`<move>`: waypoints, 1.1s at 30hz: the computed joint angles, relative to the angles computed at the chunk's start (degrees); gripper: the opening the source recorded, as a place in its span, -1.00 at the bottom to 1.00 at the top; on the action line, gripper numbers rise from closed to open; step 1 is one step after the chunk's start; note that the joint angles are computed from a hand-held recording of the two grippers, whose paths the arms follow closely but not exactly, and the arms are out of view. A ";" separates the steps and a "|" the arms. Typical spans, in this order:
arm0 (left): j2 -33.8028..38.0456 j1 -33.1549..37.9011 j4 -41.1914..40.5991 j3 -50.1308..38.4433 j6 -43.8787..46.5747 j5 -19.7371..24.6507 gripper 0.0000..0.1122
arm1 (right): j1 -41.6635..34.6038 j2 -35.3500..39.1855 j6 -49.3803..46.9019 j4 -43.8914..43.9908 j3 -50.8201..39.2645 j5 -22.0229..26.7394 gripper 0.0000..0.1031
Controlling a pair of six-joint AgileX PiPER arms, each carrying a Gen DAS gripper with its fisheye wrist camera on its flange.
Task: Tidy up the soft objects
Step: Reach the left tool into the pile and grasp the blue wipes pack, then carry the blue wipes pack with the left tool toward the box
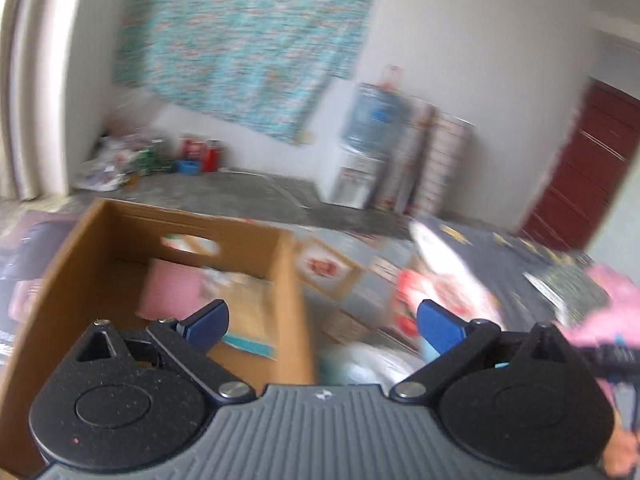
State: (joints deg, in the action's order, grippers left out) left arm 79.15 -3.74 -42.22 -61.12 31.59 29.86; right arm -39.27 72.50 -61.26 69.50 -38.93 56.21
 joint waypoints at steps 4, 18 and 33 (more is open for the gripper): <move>-3.42 -9.97 -4.31 7.28 1.74 -5.36 0.80 | -12.80 1.08 -4.76 -2.41 1.76 6.50 0.07; 23.71 -22.36 -7.82 -12.29 -15.90 5.95 0.27 | -16.74 21.92 3.23 -8.64 -5.87 10.46 0.07; 41.87 -22.43 -0.94 -33.49 -31.08 18.21 0.01 | -8.52 36.42 14.91 -9.01 -17.11 10.39 0.02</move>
State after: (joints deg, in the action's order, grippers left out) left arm 121.02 -26.17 -43.16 -94.60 0.51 48.07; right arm -47.79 108.92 -46.35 60.50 -56.04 66.60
